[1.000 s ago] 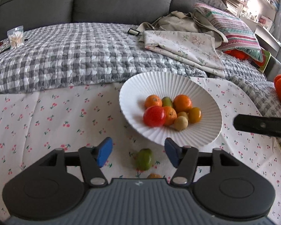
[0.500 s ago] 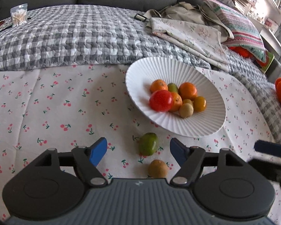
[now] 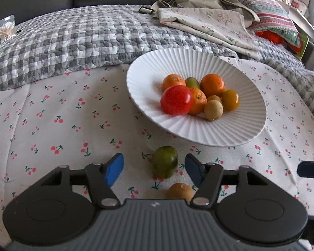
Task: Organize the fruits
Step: 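Grasp the green lime with the left gripper while the right grasps the tan fruit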
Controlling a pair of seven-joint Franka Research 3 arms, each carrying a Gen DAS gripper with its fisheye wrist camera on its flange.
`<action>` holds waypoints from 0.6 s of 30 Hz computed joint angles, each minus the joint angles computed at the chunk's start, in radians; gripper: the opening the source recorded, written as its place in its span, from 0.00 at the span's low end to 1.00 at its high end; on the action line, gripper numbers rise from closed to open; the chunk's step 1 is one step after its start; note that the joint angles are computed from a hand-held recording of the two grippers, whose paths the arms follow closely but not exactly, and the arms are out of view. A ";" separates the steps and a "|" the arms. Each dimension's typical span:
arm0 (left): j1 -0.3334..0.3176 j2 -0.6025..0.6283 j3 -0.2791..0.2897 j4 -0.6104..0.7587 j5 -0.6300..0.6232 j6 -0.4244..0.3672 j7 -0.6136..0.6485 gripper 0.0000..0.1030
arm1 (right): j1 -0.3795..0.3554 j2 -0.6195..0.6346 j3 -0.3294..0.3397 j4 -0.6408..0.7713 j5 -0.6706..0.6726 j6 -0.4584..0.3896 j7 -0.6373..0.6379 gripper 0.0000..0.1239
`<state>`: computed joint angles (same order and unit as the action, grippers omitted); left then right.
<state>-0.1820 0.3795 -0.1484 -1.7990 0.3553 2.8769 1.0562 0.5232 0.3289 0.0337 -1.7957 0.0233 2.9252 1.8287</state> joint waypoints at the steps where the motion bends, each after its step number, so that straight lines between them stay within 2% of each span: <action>1: -0.008 0.005 0.008 0.004 0.013 0.004 -0.004 0.55 | 0.000 0.001 0.000 0.001 0.000 -0.002 -0.001 0.70; 4: -0.030 0.014 0.035 0.011 0.057 0.022 -0.031 0.43 | 0.002 0.007 -0.001 0.007 -0.003 -0.010 -0.003 0.70; 7: -0.002 0.018 0.002 0.008 0.027 0.041 0.000 0.24 | 0.003 0.016 -0.003 0.015 -0.005 -0.014 -0.004 0.70; 11: 0.019 0.006 -0.019 -0.005 -0.021 0.039 0.017 0.24 | -0.001 0.027 0.001 0.022 0.002 -0.007 -0.011 0.70; 16: 0.033 -0.047 -0.011 -0.058 -0.059 0.044 -0.013 0.24 | -0.008 0.054 0.012 0.044 0.020 -0.004 -0.038 0.70; 18: 0.028 -0.076 0.009 -0.084 -0.046 0.046 -0.044 0.24 | -0.006 0.070 0.013 0.059 0.029 -0.001 -0.047 0.70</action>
